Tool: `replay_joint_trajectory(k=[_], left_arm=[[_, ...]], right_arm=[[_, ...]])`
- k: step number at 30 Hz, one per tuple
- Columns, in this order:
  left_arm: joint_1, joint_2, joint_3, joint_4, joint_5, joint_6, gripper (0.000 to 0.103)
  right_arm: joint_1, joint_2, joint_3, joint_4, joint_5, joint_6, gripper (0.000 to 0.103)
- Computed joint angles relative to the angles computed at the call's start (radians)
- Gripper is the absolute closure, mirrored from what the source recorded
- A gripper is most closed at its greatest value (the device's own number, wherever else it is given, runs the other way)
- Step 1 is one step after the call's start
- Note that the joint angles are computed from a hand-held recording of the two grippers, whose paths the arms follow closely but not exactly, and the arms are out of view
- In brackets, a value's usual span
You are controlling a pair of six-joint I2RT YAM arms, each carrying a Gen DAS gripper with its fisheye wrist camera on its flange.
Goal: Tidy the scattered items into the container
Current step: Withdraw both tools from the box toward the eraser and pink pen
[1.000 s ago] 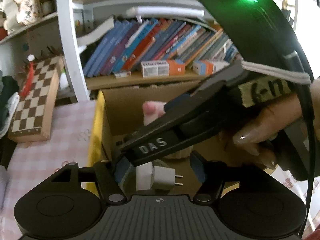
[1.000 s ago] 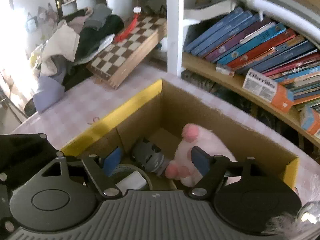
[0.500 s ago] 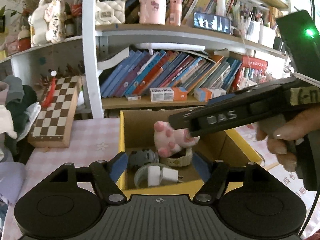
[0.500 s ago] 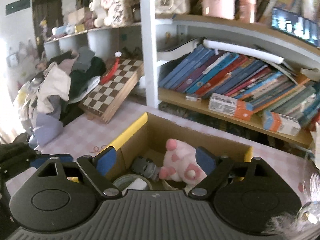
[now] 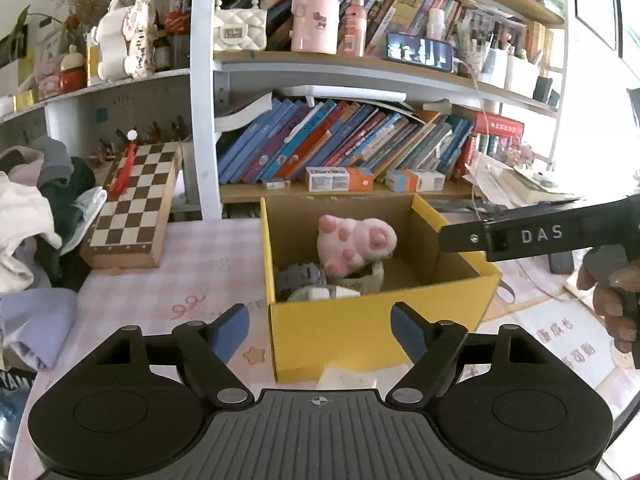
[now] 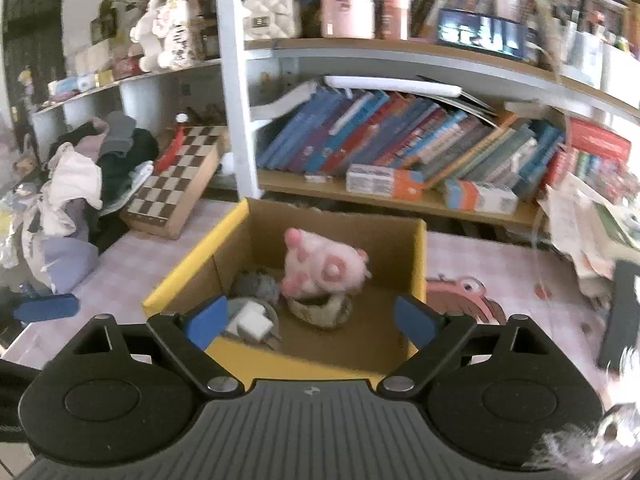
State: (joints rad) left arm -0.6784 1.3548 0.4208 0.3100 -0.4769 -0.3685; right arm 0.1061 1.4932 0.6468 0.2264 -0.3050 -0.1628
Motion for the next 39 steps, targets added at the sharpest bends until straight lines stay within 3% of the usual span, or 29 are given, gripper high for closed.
replay_joint_trajectory(k=[8, 17, 28, 39], left_arm=[[-0.065, -0.093, -0.087, -0.060, -0.063, -0.073, 0.022], [-0.124, -0.131, -0.157, -0.128, -0.149, -0.205, 0.017], [-0.229, -0.062, -0.188, -0.149, -0.158, -0.307, 0.017], [-0.264, 0.047, -0.161, -0.118, -0.118, -0.290, 0.017]], right_arm=[[-0.027, -0.138, -0.214, 0.086, 0.098, 0.067, 0.009], [-0.010, -0.166, -0.401, 0.202, 0.223, 0.096, 0.009], [0.097, -0.151, -0.489, 0.233, 0.307, 0.122, 0.006], [0.191, -0.109, -0.491, 0.185, 0.290, 0.146, 0.007]])
